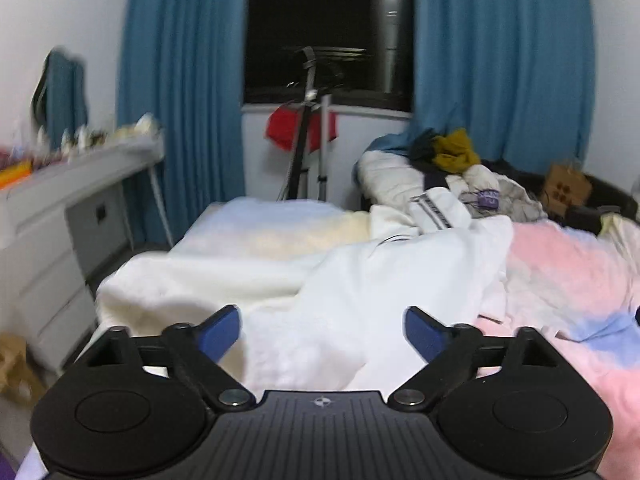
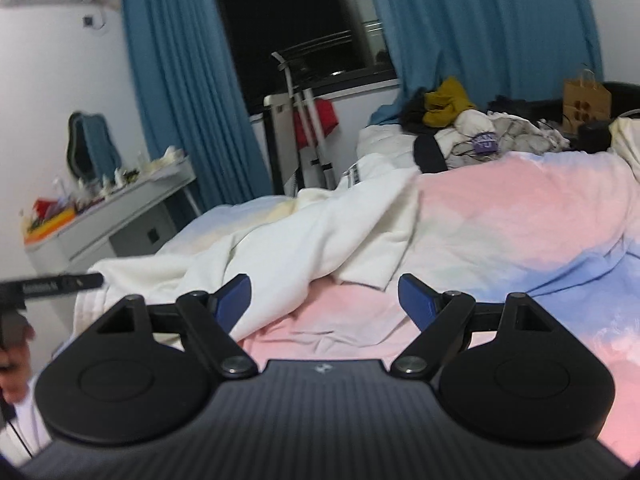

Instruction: Fold clothes

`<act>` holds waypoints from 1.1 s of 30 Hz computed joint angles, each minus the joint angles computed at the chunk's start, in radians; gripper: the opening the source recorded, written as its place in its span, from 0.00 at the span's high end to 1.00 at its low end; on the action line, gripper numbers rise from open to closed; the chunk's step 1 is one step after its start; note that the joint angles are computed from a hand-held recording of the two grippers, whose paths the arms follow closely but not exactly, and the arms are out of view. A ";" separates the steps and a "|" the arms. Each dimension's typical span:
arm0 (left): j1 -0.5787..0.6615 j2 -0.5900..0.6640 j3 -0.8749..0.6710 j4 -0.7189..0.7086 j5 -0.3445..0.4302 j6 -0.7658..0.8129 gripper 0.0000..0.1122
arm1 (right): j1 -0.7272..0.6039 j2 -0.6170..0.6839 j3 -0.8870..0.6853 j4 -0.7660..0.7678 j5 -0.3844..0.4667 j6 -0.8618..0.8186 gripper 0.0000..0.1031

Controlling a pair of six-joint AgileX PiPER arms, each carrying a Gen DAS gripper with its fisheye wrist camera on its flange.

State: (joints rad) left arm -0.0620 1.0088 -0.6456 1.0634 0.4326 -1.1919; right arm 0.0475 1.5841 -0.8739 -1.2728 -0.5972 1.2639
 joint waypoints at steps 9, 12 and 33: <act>-0.167 0.537 -0.318 0.431 -0.038 -0.295 0.08 | -0.088 0.117 -0.057 -0.020 -0.058 0.006 0.20; -0.183 0.724 -0.503 0.417 -0.042 -0.205 0.08 | -0.083 0.172 -0.063 0.029 -0.005 -0.014 0.20; -0.193 1.113 -1.098 -0.041 -0.075 0.399 0.93 | -0.046 0.418 -0.234 0.175 0.130 0.022 0.20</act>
State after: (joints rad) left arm -0.2554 2.1213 -1.7439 1.0225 0.3575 -0.7929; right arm 0.0013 2.0024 -1.1083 -1.0978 -0.4668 1.2857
